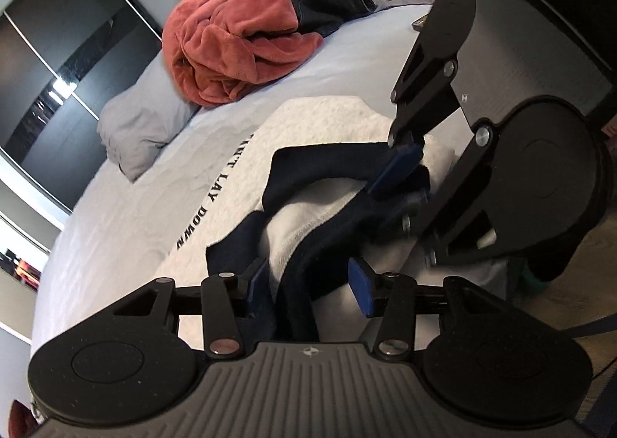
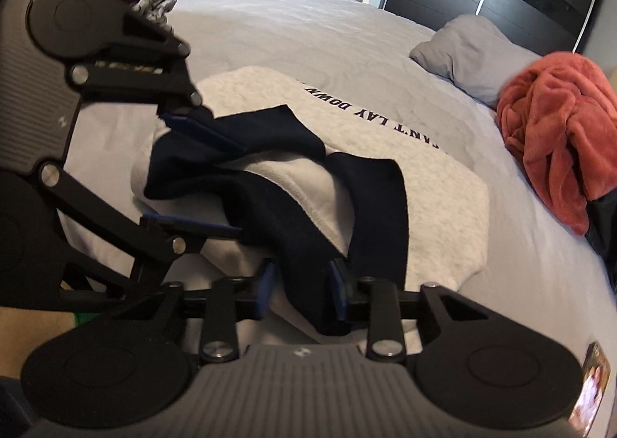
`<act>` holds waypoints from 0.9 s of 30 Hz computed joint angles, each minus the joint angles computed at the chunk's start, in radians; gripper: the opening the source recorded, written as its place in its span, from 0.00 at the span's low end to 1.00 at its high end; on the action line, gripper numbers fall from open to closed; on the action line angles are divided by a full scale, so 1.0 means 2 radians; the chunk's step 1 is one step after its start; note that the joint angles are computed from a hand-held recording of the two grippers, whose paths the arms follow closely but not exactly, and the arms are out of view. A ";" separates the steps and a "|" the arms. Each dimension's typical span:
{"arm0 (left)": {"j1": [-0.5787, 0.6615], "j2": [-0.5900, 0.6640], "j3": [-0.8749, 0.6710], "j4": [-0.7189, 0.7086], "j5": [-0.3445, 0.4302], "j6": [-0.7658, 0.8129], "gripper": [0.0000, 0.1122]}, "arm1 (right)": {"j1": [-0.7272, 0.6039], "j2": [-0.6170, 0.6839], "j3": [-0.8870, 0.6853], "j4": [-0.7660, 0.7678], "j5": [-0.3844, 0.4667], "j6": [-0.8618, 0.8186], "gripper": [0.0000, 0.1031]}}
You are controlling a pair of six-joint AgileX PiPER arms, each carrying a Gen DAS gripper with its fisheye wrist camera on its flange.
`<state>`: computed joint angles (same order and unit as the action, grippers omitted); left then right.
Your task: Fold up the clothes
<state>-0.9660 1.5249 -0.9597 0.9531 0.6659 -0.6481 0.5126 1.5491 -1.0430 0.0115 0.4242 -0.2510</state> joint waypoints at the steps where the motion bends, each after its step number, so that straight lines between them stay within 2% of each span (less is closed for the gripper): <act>1: 0.000 0.002 0.001 0.010 -0.002 -0.009 0.39 | -0.001 -0.004 0.001 0.005 -0.002 -0.006 0.10; 6: 0.000 0.013 0.011 0.090 -0.005 -0.093 0.28 | -0.009 -0.033 0.003 0.028 0.001 -0.024 0.06; 9: -0.015 0.014 0.025 0.164 0.001 -0.156 0.19 | -0.004 -0.038 0.007 -0.008 -0.013 0.008 0.05; 14: -0.013 0.018 0.015 0.083 0.000 -0.053 0.11 | -0.001 -0.014 -0.009 0.004 0.022 -0.018 0.05; 17: -0.019 0.017 0.021 0.066 0.003 -0.020 0.09 | 0.003 0.000 -0.012 0.002 0.035 -0.024 0.06; 21: -0.017 0.017 0.026 0.069 -0.003 -0.032 0.09 | 0.000 0.003 -0.011 0.014 0.035 -0.035 0.06; 23: -0.012 0.015 0.026 0.075 -0.009 -0.048 0.09 | -0.002 -0.007 -0.002 0.023 0.022 -0.038 0.08; 25: -0.010 0.012 0.024 0.075 -0.009 -0.055 0.08 | 0.001 -0.019 0.012 0.028 -0.004 -0.051 0.19; 26: -0.009 0.010 0.023 0.074 -0.010 -0.055 0.08 | 0.004 -0.023 0.020 0.024 -0.019 -0.055 0.41; 27: -0.009 0.009 0.023 0.070 -0.010 -0.052 0.08 | 0.008 -0.026 0.028 0.022 -0.035 -0.061 0.44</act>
